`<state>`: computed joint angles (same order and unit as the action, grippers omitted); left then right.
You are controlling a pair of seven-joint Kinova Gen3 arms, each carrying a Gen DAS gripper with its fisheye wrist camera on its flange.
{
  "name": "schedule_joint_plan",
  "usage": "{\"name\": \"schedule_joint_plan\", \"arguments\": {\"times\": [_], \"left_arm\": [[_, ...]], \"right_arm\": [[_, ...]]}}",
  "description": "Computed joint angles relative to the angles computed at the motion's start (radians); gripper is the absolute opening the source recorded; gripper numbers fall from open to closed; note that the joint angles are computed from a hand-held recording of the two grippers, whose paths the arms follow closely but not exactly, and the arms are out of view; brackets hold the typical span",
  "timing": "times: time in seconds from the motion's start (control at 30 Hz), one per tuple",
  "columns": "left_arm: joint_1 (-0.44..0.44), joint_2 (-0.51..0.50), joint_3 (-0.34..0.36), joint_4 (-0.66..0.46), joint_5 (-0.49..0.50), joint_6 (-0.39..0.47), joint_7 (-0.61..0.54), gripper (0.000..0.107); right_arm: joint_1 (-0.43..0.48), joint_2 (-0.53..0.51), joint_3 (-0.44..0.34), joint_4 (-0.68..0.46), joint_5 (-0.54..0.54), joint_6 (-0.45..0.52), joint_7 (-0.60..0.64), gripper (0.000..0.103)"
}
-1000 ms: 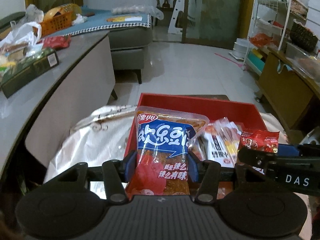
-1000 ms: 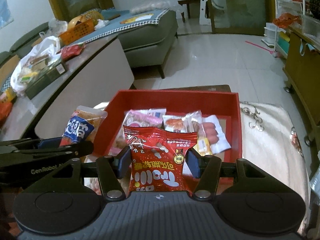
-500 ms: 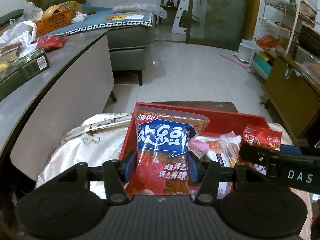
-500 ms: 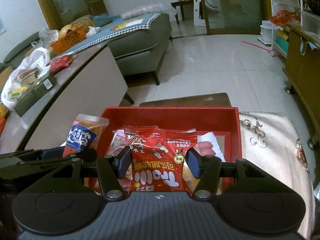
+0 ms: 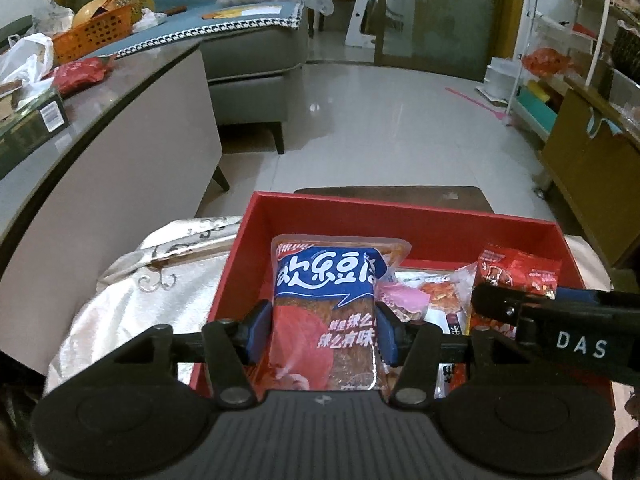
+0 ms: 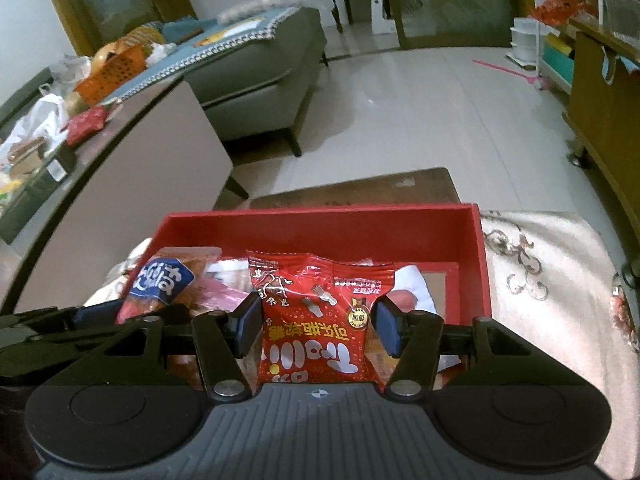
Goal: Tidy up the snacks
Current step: 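Lower both bags into the red box and open both grippers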
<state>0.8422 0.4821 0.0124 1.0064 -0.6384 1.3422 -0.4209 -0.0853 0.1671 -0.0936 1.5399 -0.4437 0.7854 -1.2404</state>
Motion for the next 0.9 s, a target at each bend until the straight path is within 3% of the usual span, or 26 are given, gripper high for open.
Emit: {"name": "schedule_joint_plan", "arguments": {"times": [0.47, 0.9], "left_arm": [[0.013, 0.019, -0.010, -0.040, 0.000, 0.035, -0.031, 0.055], [0.081, -0.073, 0.047, 0.035, -0.036, 0.021, -0.003, 0.060]], "right_arm": [[0.024, -0.008, 0.001, -0.001, -0.038, -0.002, 0.026, 0.072], [0.057, -0.148, 0.076, 0.034, -0.007, 0.126, 0.060, 0.075]]}}
